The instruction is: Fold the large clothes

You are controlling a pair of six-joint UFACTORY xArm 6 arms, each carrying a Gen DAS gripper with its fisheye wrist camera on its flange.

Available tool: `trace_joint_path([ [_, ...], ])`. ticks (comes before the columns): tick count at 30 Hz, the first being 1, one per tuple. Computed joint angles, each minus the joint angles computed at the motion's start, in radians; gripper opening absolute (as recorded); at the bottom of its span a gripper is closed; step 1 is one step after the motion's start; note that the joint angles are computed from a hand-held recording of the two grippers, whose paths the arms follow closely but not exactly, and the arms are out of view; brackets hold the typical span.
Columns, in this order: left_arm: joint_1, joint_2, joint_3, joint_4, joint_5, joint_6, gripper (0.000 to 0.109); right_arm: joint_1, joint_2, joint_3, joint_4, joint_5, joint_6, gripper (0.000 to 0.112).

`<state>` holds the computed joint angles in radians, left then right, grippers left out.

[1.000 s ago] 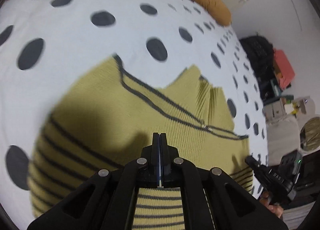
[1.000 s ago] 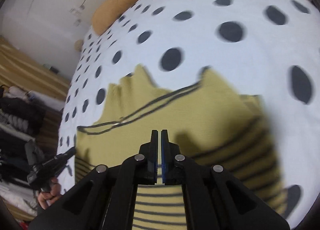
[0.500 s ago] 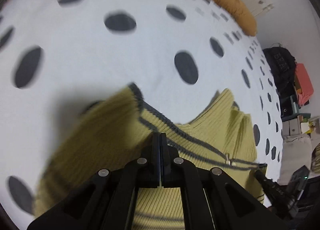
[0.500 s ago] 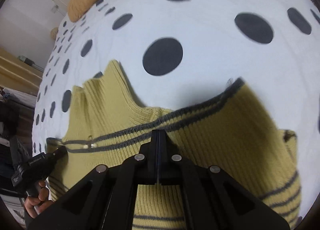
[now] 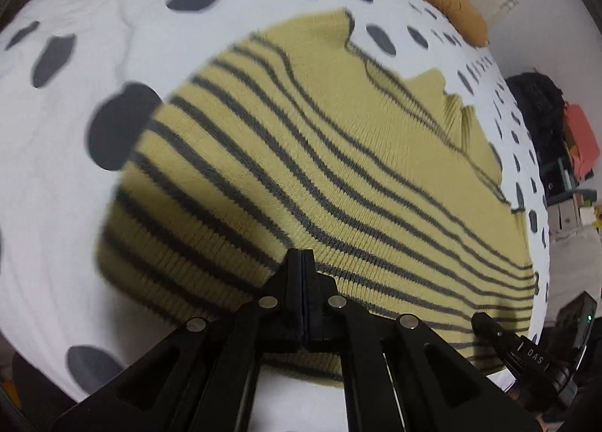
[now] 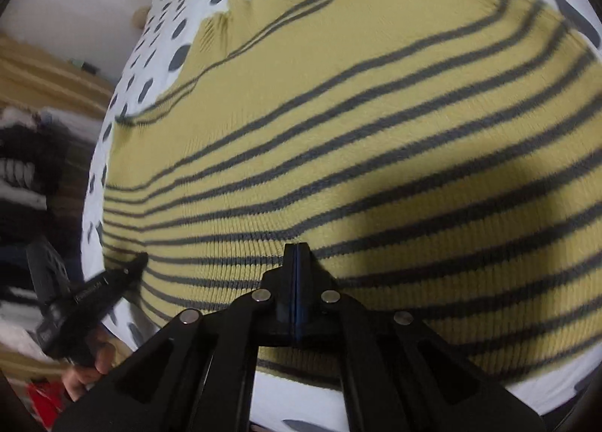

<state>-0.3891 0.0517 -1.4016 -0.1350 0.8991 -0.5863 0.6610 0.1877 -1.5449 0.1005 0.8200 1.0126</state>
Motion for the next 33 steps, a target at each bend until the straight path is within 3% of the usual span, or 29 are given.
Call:
trace_joint_path([
  [2,-0.004,-0.067,0.031,0.1,-0.011,-0.047,0.001,0.022,-0.001,-0.084,-0.159,0.111,0.053,0.0],
  [4,0.01,-0.123,0.073,0.176,0.022,-0.088,0.001,0.045,-0.048,-0.062,-0.235,0.121,0.066,0.0],
  [5,0.033,-0.129,0.092,0.184,0.063,-0.095,0.001,0.041,-0.078,-0.031,-0.223,0.138,0.076,0.0],
  [7,0.07,-0.164,0.159,0.119,0.046,-0.117,0.001,0.022,-0.107,0.029,-0.199,0.216,0.115,0.0],
  [10,0.076,-0.252,0.192,0.193,0.128,-0.223,0.004,-0.005,-0.164,0.11,-0.117,0.158,0.14,0.0],
  [13,0.094,-0.363,0.294,0.085,0.08,-0.215,0.014,0.04,-0.106,-0.038,-0.185,0.198,0.091,0.005],
  [18,0.039,-0.408,0.381,-0.044,-0.003,-0.208,0.014,0.084,-0.002,-0.154,-0.142,0.137,-0.031,0.005],
  [20,0.037,-0.399,0.415,-0.148,-0.079,-0.188,0.016,0.082,0.072,-0.2,-0.113,0.233,-0.014,0.002],
  [22,0.039,-0.388,0.448,-0.278,-0.149,-0.156,0.034,0.072,0.076,-0.145,-0.084,0.226,-0.003,0.0],
  [24,0.038,-0.391,0.478,-0.349,-0.216,-0.142,0.042,0.062,0.051,-0.126,-0.061,0.193,0.03,0.002],
  [27,0.026,-0.372,0.465,-0.293,-0.263,-0.169,0.056,0.067,0.027,-0.149,-0.08,0.154,-0.003,0.004],
  [32,0.05,-0.329,0.433,-0.26,-0.302,-0.194,0.059,0.066,0.084,-0.25,-0.081,0.088,-0.062,0.004],
  [33,0.058,-0.306,0.418,-0.262,-0.295,-0.199,0.066,0.07,0.118,-0.294,-0.072,0.087,-0.074,0.004],
])
